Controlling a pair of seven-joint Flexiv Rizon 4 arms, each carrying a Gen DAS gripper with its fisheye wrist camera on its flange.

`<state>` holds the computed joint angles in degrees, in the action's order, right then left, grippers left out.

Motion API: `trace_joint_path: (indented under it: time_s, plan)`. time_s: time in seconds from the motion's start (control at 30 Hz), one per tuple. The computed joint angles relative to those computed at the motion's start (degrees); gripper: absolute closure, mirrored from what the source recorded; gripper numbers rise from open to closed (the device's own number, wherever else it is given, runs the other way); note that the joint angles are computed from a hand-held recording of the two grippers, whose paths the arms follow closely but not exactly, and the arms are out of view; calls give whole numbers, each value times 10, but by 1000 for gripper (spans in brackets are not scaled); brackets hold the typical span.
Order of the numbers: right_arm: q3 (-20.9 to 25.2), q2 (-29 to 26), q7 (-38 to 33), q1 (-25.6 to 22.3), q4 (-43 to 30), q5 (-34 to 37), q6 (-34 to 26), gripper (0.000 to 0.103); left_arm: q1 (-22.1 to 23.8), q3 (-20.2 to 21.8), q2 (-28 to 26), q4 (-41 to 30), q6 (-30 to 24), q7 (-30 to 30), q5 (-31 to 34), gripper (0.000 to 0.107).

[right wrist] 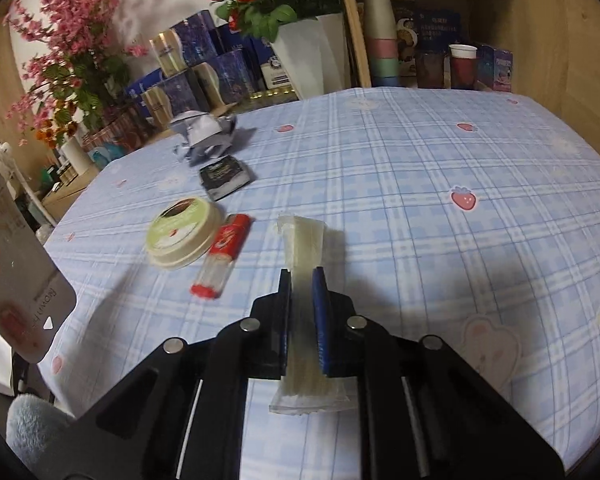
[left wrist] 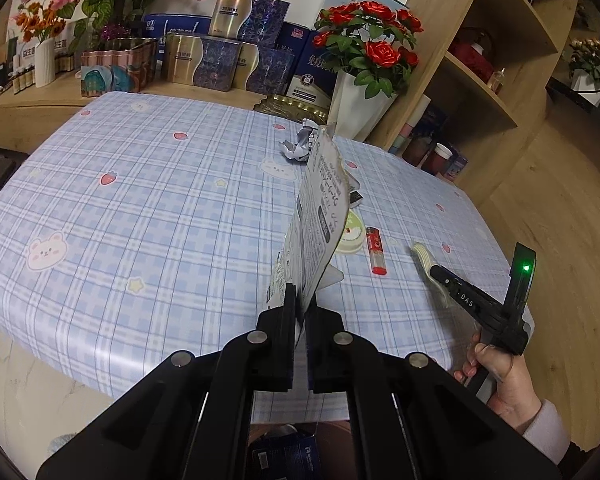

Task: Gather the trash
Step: 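Grasp the cream plastic glove with the right gripper while the left holds the leaflet, then carry both items over the bin while the left gripper opens to drop the leaflet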

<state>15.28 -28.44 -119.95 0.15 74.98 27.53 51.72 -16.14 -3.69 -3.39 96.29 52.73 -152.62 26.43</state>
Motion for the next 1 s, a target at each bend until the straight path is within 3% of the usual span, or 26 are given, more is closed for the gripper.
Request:
trace_joint_path:
  time_s: [0.2,0.33,0.53,0.73,0.83,1.0]
  plan:
    - [16,32,-35,-26,29,51,-21,89,-7,-9,24,28,13,-13,-5,103]
    - [24,74,-102,-49,64,110,-31,89,-10,-20,41,53,26,-12,-16,103]
    - [5,142,-153,-79,118,203,-101,89,-17,-37,59,94,49,-5,-45,103]
    - [-33,195,-180,-64,177,221,-127,89,-29,-50,59,129,69,1,-79,103]
    - [-54,215,-182,-53,202,221,-140,89,-37,-52,51,148,86,10,-114,103]
    - [-84,241,-204,-33,229,224,-157,89,-53,-47,34,199,129,50,-228,103]
